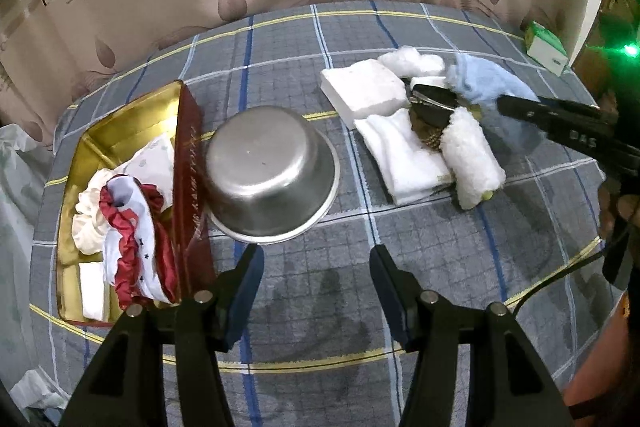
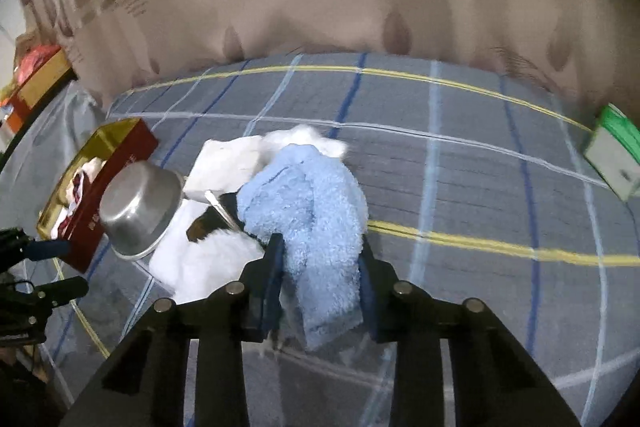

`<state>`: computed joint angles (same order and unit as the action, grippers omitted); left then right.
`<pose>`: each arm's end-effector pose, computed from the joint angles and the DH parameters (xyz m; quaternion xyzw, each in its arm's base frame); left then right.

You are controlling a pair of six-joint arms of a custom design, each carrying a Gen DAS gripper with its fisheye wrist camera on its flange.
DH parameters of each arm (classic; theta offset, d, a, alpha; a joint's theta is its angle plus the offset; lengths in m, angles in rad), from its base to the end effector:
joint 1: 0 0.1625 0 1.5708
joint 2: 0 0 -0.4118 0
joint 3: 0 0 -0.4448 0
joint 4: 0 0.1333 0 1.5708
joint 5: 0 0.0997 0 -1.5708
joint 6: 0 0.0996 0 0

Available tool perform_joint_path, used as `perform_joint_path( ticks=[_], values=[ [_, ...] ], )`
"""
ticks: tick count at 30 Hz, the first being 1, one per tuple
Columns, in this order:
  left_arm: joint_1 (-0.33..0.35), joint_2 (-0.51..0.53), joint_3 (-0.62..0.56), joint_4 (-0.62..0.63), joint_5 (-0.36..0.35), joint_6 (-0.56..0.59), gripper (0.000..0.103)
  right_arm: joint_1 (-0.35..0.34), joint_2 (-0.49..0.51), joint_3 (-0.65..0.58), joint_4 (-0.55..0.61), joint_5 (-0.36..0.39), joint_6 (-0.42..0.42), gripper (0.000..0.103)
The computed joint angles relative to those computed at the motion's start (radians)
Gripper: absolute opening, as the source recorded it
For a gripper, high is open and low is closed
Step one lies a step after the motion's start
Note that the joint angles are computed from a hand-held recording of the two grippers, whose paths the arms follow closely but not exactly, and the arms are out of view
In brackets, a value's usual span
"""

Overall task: Organize soft objects
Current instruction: 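Grasp the light blue fluffy towel with the right gripper, then grasp the white fluffy cloth with the left gripper while the right gripper holds the blue towel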

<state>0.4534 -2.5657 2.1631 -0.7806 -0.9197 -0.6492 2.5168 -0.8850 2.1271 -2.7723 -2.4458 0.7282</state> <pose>-0.0286 -0.2294 0.4500 0.2756 0.8901 -0.1267 0.3402 0.4399 -0.2472 -0.0076 0.1070 -0.8993 0.3023 0.2973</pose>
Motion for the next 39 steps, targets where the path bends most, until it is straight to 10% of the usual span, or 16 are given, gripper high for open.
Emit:
perform_joint_path(
  ticks=[15,31,39],
  values=[
    [-0.062,-0.013,0.043,-0.057,-0.104,-0.008,0.056,0.092,-0.164,0.13,0.413,0.002,0.507,0.031],
    [0.072,0.148,0.138,-0.405,-0.237,0.084,0.056,0.108,-0.107,0.137,0.328,-0.043,0.47,0.041],
    [0.143,0.241,0.18,-0.532,-0.192,0.053,0.056,0.108,-0.102,0.151,0.279,-0.045,0.435,0.046]
  ],
)
